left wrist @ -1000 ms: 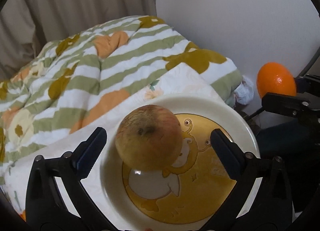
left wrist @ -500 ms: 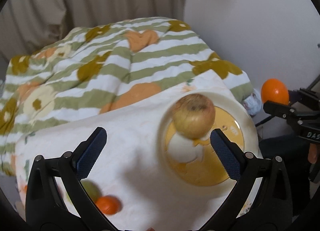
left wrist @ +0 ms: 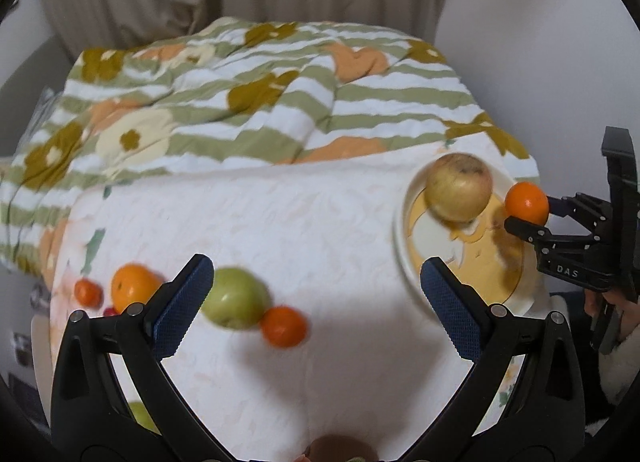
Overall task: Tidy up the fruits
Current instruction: 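Lower the apple and orange onto the plate and open both tools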
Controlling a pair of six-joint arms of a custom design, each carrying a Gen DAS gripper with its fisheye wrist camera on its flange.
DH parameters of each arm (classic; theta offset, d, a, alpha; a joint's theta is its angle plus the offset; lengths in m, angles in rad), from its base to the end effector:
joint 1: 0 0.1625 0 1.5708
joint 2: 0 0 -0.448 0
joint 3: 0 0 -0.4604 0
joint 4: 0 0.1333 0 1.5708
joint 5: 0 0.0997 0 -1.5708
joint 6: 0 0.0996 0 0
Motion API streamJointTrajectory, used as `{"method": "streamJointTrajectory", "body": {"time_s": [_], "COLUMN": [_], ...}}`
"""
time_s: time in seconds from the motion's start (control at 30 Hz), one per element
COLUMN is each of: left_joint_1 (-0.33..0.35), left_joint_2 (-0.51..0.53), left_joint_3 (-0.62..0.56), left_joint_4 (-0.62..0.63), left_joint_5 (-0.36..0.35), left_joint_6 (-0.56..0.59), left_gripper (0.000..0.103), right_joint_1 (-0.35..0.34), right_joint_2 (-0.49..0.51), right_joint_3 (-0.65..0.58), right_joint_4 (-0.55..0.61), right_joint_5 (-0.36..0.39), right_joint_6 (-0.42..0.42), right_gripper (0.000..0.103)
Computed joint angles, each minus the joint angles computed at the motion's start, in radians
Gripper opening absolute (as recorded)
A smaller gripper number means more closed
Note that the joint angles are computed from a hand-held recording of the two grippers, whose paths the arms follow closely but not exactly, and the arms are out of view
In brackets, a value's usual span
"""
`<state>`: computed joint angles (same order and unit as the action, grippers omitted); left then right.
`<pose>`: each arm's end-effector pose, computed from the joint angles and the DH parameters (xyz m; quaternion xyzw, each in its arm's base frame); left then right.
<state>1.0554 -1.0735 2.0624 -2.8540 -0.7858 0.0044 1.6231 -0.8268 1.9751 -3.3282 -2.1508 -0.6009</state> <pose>-0.1099 -0.6073 0.1331 0.1807 0.8977 -0.2267 0.3318 0.1111 -0.6167 0.0609 0.2121 -0.8933 0.2027 0.3404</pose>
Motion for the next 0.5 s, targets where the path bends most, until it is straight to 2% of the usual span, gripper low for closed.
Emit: {"method": "streamJointTrajectory", "body": {"time_s": [0.13,0.37,0.4,0.43,0.47,0.5], "left_joint_1": [0.005,0.007,0.006,0.005,0.006,0.006], "left_joint_2": [-0.021,-0.038,-0.041,-0.046,-0.05,-0.055], "left_joint_3": [0.03,0.061,0.066,0.072,0.075,0.081], "left_joint_4": [0.019,0.021,0.021,0.02,0.019,0.016], "left_joint_5": [0.018,0.042,0.044,0.045,0.044,0.041], "left_joint_6": [-0.05,-0.093,-0.099,-0.108,-0.112,-0.119], "left_gripper": [0.103,0.103,0.103,0.103,0.103,0.103], "right_joint_1": [-0.003,-0.005,-0.002,0.0,0.002,0.003], "right_joint_2": [0.03,0.05,0.052,0.054,0.054,0.052], "right_joint_3": [-0.012,-0.025,-0.025,-0.024,-0.017,-0.01], "right_joint_4": [-0.032,-0.062,-0.062,-0.072,-0.096,-0.123], "right_joint_5": [-0.015,-0.012,-0.019,-0.02,-0.014,-0.002], "right_joint_6": [-0.061,-0.115,-0.116,-0.123,-0.136,-0.15], "right_gripper": [0.055,0.055,0.058,0.064,0.086,0.103]}}
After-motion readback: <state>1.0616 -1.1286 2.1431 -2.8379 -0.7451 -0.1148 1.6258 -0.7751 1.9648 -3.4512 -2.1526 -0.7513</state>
